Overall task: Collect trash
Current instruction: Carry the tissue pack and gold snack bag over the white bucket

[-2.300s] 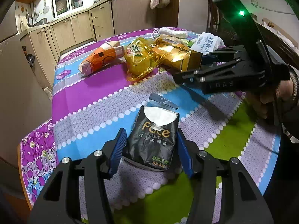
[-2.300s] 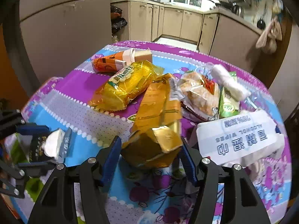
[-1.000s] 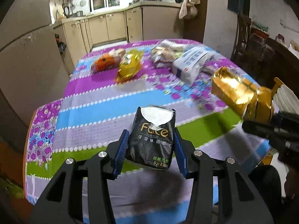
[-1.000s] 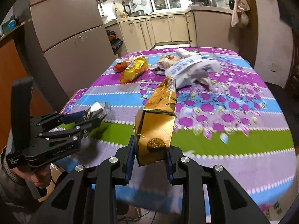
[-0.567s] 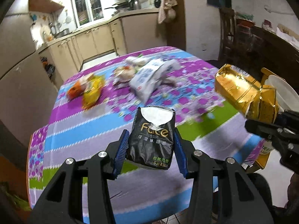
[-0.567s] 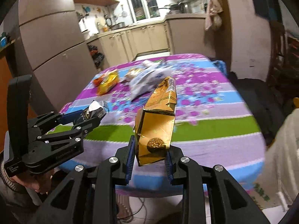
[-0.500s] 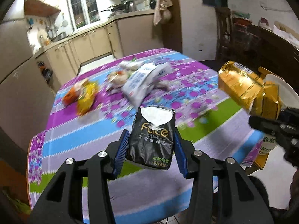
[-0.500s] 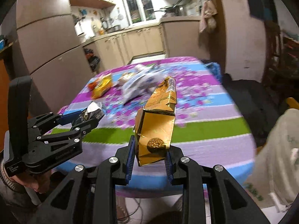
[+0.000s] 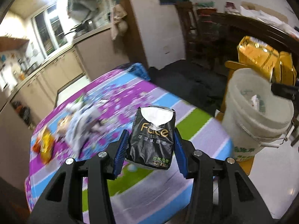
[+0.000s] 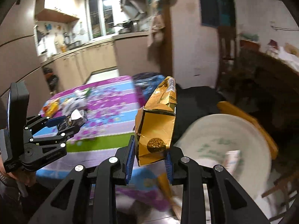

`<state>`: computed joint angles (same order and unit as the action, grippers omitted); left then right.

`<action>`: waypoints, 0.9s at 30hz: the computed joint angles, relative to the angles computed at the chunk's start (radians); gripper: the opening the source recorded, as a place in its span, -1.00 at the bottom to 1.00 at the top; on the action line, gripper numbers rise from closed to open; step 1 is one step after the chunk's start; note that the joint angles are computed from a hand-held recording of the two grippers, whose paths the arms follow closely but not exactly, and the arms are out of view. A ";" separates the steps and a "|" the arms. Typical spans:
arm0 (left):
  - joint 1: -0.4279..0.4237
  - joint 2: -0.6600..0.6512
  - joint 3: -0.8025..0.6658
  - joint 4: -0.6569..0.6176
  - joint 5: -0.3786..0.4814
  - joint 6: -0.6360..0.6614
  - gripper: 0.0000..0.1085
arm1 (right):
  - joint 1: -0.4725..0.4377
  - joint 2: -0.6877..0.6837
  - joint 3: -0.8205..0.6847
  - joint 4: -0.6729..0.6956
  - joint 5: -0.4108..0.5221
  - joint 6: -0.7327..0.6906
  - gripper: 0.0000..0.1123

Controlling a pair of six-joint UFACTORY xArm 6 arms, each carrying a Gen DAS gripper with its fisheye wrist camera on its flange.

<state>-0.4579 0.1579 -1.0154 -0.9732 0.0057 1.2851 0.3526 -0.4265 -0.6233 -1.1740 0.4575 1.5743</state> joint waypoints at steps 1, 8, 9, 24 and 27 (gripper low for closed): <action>-0.012 0.004 -0.004 0.009 -0.002 -0.003 -0.18 | -0.017 -0.033 0.023 0.010 0.005 -0.010 -0.47; -0.087 0.044 -0.067 0.195 0.056 -0.159 -0.18 | -0.132 -0.248 0.151 0.130 0.077 -0.144 -0.47; -0.093 0.048 -0.083 0.203 0.081 -0.165 -0.18 | -0.145 -0.270 0.161 0.149 0.089 -0.166 -0.47; -0.179 0.235 -0.487 0.317 0.580 -0.228 -0.18 | -0.362 -0.324 0.172 0.513 0.195 -0.558 -0.47; -0.188 0.282 -0.567 0.338 0.654 -0.243 -0.18 | -0.384 -0.299 0.161 0.577 0.201 -0.607 -0.47</action>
<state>-0.6462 0.4397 -1.5819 -0.6349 0.6599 1.0425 -0.0310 -0.7256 -0.4627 -0.5972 0.6585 0.9674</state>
